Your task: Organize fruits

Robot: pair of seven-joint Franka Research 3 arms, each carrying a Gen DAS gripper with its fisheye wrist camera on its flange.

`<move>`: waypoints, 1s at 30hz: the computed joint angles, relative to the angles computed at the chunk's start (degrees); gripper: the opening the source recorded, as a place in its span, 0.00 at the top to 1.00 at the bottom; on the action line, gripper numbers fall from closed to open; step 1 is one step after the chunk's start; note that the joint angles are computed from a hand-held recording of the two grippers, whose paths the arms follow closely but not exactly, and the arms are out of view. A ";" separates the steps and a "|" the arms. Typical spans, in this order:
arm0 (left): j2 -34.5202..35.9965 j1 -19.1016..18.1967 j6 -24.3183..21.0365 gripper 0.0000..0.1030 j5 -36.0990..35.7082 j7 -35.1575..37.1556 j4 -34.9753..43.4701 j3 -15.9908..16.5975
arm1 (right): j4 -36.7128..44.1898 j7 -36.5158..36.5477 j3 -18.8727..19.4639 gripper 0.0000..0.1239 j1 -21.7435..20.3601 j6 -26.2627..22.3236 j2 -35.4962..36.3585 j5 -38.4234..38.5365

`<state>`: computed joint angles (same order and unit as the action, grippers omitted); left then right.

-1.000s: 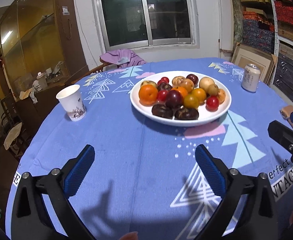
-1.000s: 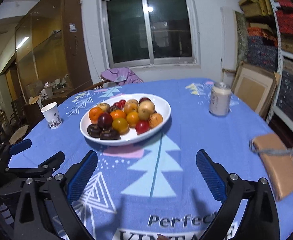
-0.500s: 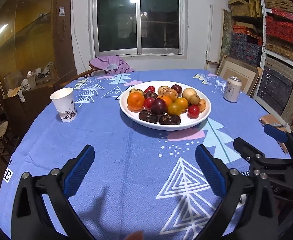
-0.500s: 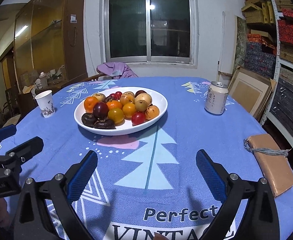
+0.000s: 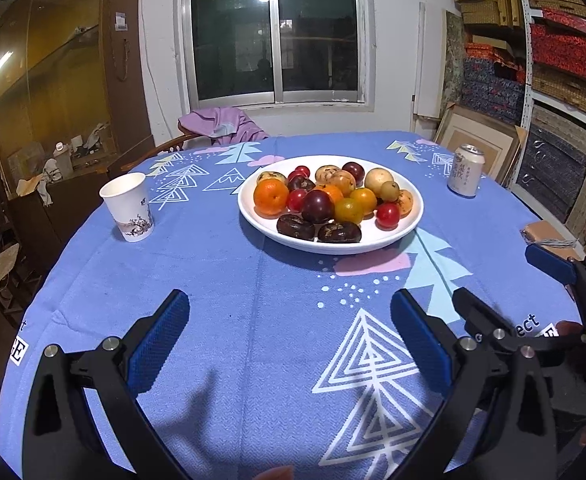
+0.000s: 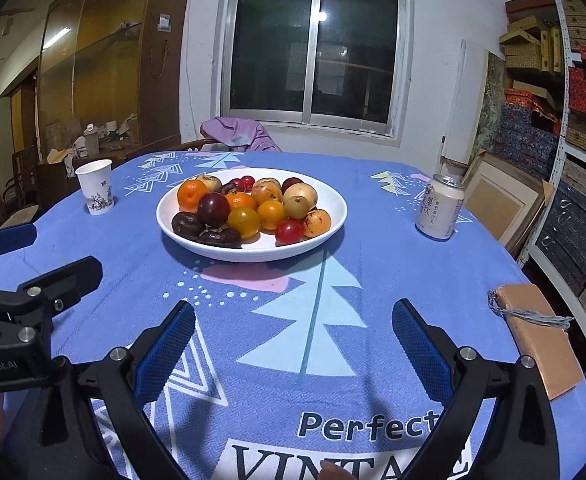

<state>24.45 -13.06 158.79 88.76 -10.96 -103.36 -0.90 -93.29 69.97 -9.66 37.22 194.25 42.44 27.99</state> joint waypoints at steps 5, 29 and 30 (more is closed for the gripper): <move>0.25 -0.20 -0.71 0.04 -1.18 1.16 0.14 0.01 | -0.27 -0.58 -1.47 0.20 1.47 -0.02 0.03 0.41; 0.33 -0.66 -0.72 0.04 -1.40 1.32 0.17 0.27 | -0.40 -1.92 -3.78 0.20 3.80 0.76 0.51 2.06; 0.38 -0.69 -0.83 0.04 -1.39 1.36 0.21 0.26 | -0.31 -2.11 -4.05 0.20 4.04 0.67 0.57 2.37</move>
